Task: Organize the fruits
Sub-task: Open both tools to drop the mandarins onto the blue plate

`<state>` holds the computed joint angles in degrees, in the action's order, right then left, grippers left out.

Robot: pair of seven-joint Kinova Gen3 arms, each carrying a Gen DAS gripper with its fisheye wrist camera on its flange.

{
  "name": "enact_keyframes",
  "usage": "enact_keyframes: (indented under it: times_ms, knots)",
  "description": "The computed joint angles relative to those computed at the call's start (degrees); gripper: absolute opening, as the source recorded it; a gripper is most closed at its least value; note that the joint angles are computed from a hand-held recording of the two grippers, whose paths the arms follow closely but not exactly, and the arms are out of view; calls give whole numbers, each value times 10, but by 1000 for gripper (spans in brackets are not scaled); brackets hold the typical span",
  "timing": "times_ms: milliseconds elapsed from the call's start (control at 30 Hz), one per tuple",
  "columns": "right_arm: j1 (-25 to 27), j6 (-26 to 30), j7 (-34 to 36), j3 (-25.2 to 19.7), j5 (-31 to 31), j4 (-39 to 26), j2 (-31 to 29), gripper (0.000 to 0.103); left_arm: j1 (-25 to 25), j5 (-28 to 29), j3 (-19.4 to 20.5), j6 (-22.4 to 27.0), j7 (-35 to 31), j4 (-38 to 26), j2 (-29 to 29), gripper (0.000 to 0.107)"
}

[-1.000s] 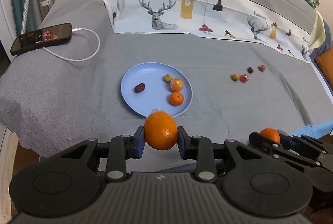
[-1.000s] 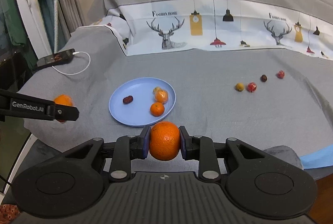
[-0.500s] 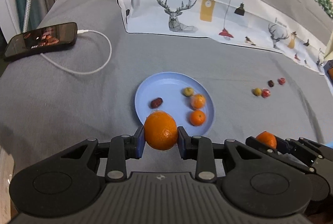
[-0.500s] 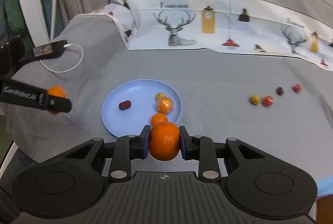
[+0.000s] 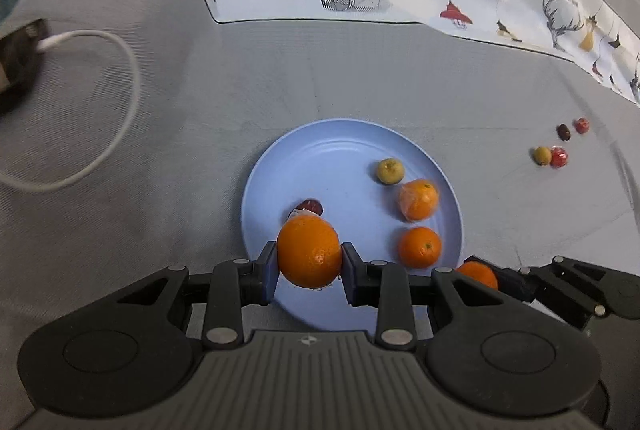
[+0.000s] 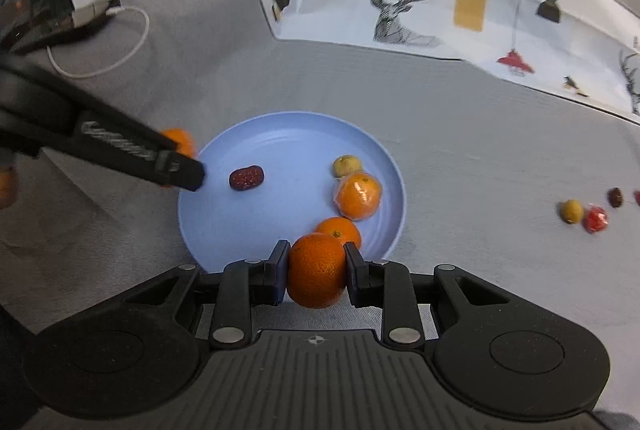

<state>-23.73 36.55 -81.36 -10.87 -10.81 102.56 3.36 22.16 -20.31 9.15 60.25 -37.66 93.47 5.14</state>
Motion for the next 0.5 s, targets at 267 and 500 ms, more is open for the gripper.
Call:
enact_keyframes:
  times_ms: [267,500]
  knots:
    - [7,-13,52,-9,-29,-26,52,31,-6,-19,-18,-40,-4,6,23,66]
    - [30,46,38,4,-61,-28,24,85,5,-61,-1,-17,44,23,-21,102]
